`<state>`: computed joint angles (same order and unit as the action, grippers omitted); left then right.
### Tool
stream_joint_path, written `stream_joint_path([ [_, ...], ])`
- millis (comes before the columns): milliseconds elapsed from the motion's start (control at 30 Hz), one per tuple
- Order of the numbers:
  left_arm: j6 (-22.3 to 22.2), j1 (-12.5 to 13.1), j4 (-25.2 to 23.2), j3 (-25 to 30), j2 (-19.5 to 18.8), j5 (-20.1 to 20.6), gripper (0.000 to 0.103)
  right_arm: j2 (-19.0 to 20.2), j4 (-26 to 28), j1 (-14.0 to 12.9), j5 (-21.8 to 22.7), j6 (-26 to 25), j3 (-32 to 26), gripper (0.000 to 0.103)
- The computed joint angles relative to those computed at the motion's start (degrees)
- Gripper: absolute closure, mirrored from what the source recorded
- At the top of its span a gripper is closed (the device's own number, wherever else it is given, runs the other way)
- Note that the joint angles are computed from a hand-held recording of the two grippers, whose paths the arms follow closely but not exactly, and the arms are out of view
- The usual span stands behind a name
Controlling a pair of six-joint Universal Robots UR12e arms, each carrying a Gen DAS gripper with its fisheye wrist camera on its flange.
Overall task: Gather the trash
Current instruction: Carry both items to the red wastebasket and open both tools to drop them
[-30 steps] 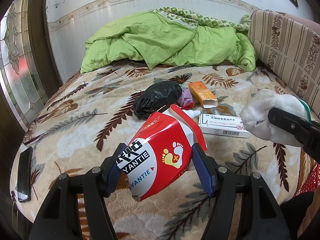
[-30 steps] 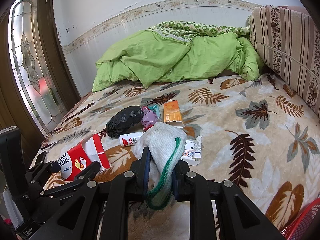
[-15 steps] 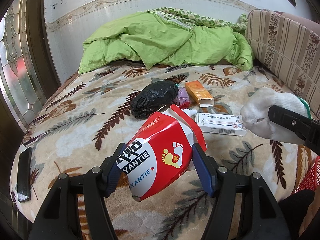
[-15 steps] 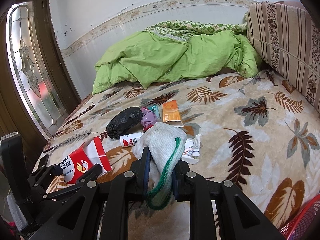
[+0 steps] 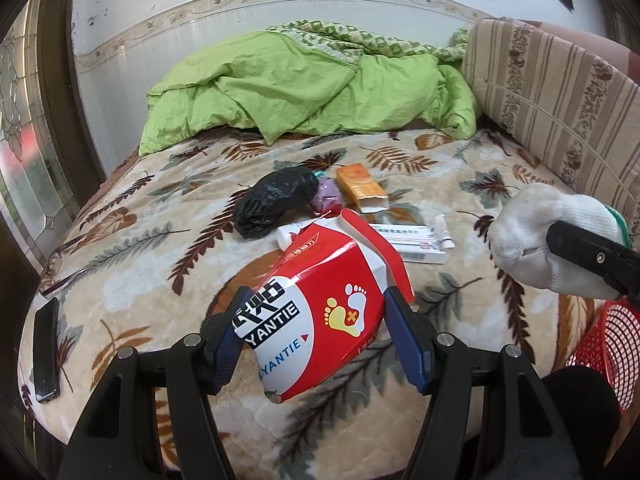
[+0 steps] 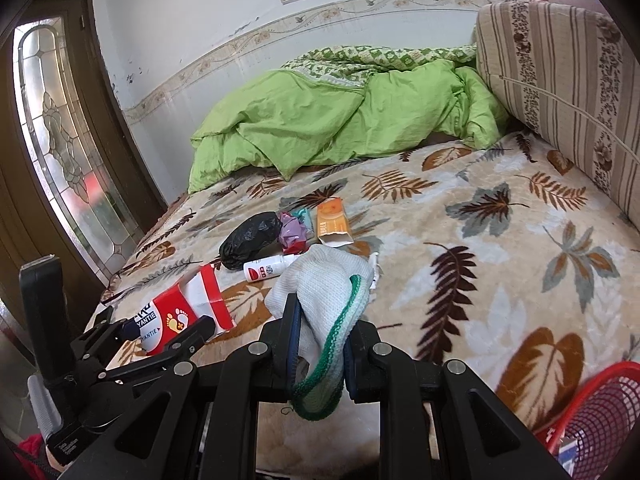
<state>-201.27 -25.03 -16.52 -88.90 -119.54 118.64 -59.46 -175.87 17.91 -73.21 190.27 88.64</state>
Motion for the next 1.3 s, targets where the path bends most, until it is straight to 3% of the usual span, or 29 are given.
stream_joint_path([
  [400,2.7,-1.7,-0.8,1.8,-0.4,-1.5,0.038,-3.0,-1.4,-2.2,1.5,3.2,4.0,0.084],
  [633,6.3,-2.9,-0.3,4.3,-1.2,-4.9,0.038,-5.4,-1.9,-3.9,0.7,5.0,6.9,0.084],
  [933,12.7,-4.9,-2.6,10.8,-4.2,-17.2,0.037,-10.8,-1.2,-8.5,-4.9,10.1,13.7,0.084],
  [1067,14.1,-5.3,-7.7,15.2,-6.2,-27.1,0.037,-13.3,-0.3,-11.3,-7.5,13.7,17.0,0.084],
  [1167,15.8,-6.1,-11.7,18.7,-8.3,-32.2,0.036,-14.5,0.1,-12.7,-9.1,15.4,18.9,0.084],
  [1300,17.5,-7.0,-15.6,22.0,-10.4,-35.5,0.030,-15.5,0.2,-14.3,-9.6,17.7,21.1,0.083],
])
